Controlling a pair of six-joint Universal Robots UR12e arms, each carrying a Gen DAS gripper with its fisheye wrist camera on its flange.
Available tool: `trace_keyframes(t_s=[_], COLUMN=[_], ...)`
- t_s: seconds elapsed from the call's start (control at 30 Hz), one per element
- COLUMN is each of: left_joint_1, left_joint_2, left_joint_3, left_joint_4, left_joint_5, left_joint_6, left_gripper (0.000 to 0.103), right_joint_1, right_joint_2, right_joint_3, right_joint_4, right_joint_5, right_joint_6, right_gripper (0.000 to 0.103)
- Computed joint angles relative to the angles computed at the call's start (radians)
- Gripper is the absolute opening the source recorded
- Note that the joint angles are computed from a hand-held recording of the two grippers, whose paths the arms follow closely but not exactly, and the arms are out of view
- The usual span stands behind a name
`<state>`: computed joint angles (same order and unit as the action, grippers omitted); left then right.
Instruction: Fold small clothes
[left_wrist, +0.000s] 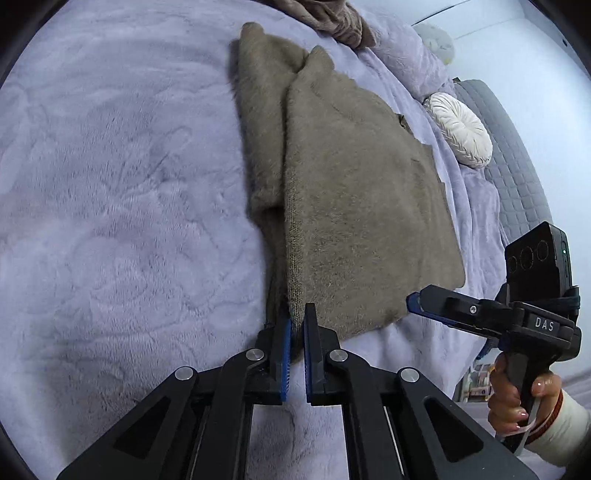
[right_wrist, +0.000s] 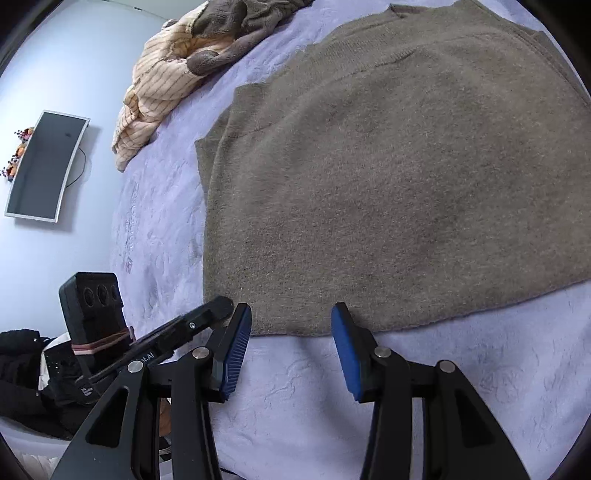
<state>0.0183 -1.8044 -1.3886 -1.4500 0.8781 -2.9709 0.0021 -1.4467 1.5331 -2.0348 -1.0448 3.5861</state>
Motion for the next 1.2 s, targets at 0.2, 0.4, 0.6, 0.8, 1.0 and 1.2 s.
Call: trace_keyframes(t_s=[0.2,0.4,0.6,0.8,1.0,1.2], left_joint_1=[-0.008,0.004,-0.004,-0.015,-0.029,-0.050], left_joint_2=[0.025,0.043,0.046,0.035,0.024,0.028], left_joint_3=[-0.015,-0.034,-0.024,0.003,0.023,0.021], left_joint_4=[0.043,0.088,0.092,0.093,0.079,0.119], left_joint_5=[0.045,0.043,0.127,0.227,0.292,0.348], left_joint_6=[0.024,-0.040,-0.126,-0.174,-0.179,-0.204], left_gripper=[0.007,0.007,0.007,0.007,0.010,0.080], right_joint_1=[0.015,0.051,0.088,0.124,0.096,0.071], right_joint_2=[0.016,0.078,0.173,0.145,0.106,0.061], right_joint_3=[-0.021,-0.126,-0.220,-0.197,-0.156,-0.114], right_joint_4=[0.055,0.055,0.142,0.154,0.146,0.126], right_joint_5=[-0.025,-0.102,-0.196,-0.258,-0.195,-0.167], right_joint_6=[-0.051,-0.158,-0.195,-0.319,-0.289,-0.267], right_gripper=[0.049,0.048,0.030,0.030,0.030,0.030])
